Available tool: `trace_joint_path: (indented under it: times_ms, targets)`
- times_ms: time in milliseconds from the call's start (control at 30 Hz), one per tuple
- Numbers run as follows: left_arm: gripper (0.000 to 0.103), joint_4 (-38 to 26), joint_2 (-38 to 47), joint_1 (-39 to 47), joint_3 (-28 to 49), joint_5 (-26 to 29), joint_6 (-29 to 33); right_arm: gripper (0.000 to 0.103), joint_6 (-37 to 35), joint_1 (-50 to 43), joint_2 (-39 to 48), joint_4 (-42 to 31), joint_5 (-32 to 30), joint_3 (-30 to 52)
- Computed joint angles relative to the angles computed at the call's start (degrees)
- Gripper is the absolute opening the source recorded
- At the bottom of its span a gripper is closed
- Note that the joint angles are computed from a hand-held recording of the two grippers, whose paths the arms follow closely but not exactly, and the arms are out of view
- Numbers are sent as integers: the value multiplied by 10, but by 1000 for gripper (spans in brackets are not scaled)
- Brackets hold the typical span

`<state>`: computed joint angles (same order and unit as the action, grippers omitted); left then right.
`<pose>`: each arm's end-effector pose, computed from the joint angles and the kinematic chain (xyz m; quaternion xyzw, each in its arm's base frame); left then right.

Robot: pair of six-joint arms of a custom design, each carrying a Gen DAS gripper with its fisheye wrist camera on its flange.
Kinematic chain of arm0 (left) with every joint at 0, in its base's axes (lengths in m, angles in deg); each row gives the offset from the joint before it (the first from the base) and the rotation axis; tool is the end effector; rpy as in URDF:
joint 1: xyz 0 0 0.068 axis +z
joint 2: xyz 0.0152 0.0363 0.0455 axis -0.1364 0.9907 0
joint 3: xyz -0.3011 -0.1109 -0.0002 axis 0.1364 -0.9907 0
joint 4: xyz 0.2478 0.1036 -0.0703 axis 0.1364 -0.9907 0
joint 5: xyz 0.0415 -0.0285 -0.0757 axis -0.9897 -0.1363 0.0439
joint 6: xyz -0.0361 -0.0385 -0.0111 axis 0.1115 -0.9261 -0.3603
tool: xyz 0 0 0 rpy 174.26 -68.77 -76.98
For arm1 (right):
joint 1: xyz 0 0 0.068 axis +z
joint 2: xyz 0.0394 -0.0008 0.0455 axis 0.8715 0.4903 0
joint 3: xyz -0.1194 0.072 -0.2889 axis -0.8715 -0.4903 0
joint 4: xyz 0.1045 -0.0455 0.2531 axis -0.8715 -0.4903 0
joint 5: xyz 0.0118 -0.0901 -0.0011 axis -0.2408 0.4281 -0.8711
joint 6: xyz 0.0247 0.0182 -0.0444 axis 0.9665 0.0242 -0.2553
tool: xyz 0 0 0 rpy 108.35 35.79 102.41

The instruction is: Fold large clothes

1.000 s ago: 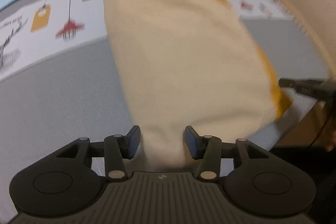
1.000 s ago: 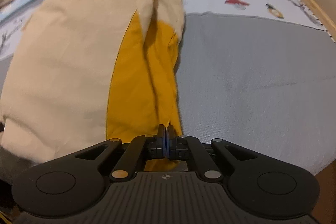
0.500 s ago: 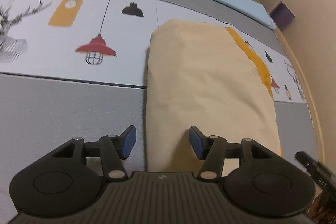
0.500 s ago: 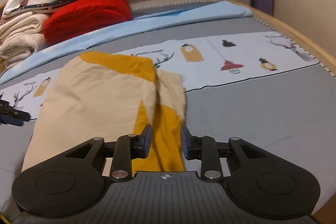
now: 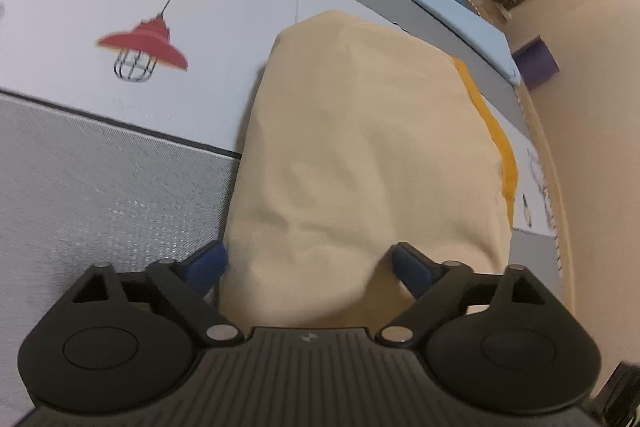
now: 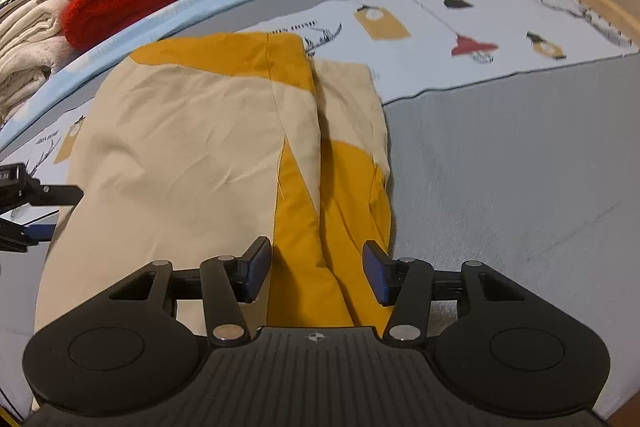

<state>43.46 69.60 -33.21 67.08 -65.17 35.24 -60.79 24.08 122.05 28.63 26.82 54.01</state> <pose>0.2113 -0.1027 0.2397 -0.2254 0.9166 -0.2340 0.2331 0.1284 -0.0717 0.2827 -0.0270 0.9462 0.1189 0.2997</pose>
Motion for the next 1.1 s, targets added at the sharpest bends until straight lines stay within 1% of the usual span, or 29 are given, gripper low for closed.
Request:
trace_joint_path:
  times_ms: [67, 133, 200, 233, 267, 300, 367, 400, 467, 567, 667, 733, 800, 900, 933, 1000, 1033, 1067, 1100]
  targets:
    - [98, 45, 9, 16, -20, 23, -17, 53, 1, 2, 1, 0, 6, -2]
    - [98, 95, 20, 30, -43, 45, -33, 53, 4, 1, 3, -1, 7, -2]
    - [98, 127, 31, 36, -54, 54, -48, 52, 7, 2, 3, -2, 9, -3]
    - [96, 138, 34, 34, -57, 50, -50, 52, 9, 5, 4, -2, 10, -2]
    - [90, 144, 34, 28, -57, 40, -48, 50, 11, 7, 5, -3, 10, -2]
    - [86, 138, 32, 20, -53, 27, -45, 41, 10, 9, 7, -5, 8, -2]
    - [72, 123, 25, 2, -41, -1, -38, 20, 10, 22, 7, -9, 6, -4]
    - [68, 118, 19, -3, -37, -11, -36, 14, 14, 34, 1, -6, 12, -8]
    - [54, 109, 0, -10, -31, -26, -34, 6, 28, 54, -8, -3, 16, -13]
    - [47, 84, -30, -18, -17, -42, -14, 4, 54, 74, -18, 4, 17, -20]
    - [46, 41, -69, -14, -2, -54, 10, 3, 91, 98, -30, 9, 17, -23]
    - [46, 4, -101, 13, 3, -48, 35, 2, 124, 132, -42, 15, 19, -27]
    - [46, -34, -127, 59, 10, -22, 58, 2, 166, 184, -59, 24, 24, -31]
    - [47, -100, -167, 176, 20, 55, 100, 2, 256, 300, -90, 52, 48, -41]
    - [49, -126, -178, 226, 25, 85, 121, 2, 291, 345, -100, 65, 60, -44]
    - [60, -173, -181, 305, 41, 120, 168, 1, 349, 426, -123, 97, 83, -50]
    - [69, -198, -179, 341, 49, 124, 195, 1, 368, 458, -130, 110, 95, -50]
    - [71, -227, -173, 376, 59, 122, 222, 1, 381, 489, -132, 116, 114, -51]
    - [71, -255, -170, 414, 65, 123, 252, 1, 395, 519, -130, 117, 142, -51]
